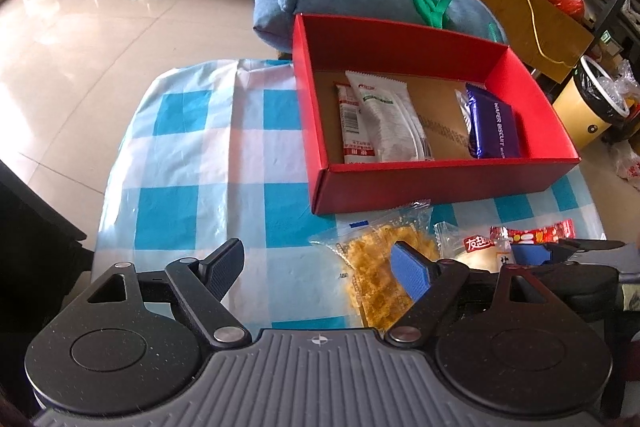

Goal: Organize snacks
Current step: 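Grasp the waffle-cookie bag with the left tool while the right tool grasps the round cake pouch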

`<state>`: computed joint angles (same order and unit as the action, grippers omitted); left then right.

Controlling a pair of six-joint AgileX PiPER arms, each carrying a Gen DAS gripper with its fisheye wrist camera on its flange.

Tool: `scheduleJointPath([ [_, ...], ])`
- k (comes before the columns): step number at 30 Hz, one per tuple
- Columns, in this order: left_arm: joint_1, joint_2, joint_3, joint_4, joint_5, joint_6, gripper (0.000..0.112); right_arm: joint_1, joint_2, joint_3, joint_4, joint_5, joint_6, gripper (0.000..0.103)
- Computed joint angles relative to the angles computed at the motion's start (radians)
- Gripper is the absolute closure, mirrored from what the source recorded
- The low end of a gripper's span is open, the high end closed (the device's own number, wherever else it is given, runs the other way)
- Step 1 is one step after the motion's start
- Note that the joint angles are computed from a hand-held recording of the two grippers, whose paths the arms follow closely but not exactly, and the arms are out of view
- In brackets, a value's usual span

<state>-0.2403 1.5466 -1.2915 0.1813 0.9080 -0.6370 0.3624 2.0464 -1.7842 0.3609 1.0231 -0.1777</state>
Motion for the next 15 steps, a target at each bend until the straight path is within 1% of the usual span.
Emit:
scheduleJointPath([
  [1, 0.0, 0.003, -0.002, -0.007, 0.001, 0.007, 0.027, -0.004, -0.004, 0.008, 0.008, -0.006, -0.005, 0.018],
  [3, -0.008, 0.006, -0.004, -0.004, 0.003, 0.005, 0.027, -0.018, -0.021, 0.029, 0.028, -0.011, -0.015, 0.03],
  [5, -0.017, 0.011, -0.006, -0.001, 0.004, 0.006, 0.027, -0.034, -0.035, 0.039, 0.046, 0.006, -0.032, 0.037],
  [8, -0.022, 0.022, -0.012, -0.002, 0.012, -0.001, 0.027, -0.043, -0.065, 0.074, 0.043, 0.007, -0.052, 0.04],
  [12, -0.033, 0.033, -0.024, -0.006, 0.012, -0.004, 0.027, -0.053, -0.139, 0.146, 0.033, -0.019, -0.072, 0.041],
  [15, -0.057, 0.07, -0.047, 0.012, 0.017, -0.035, 0.027, -0.057, -0.191, 0.18, 0.004, -0.042, -0.059, 0.041],
])
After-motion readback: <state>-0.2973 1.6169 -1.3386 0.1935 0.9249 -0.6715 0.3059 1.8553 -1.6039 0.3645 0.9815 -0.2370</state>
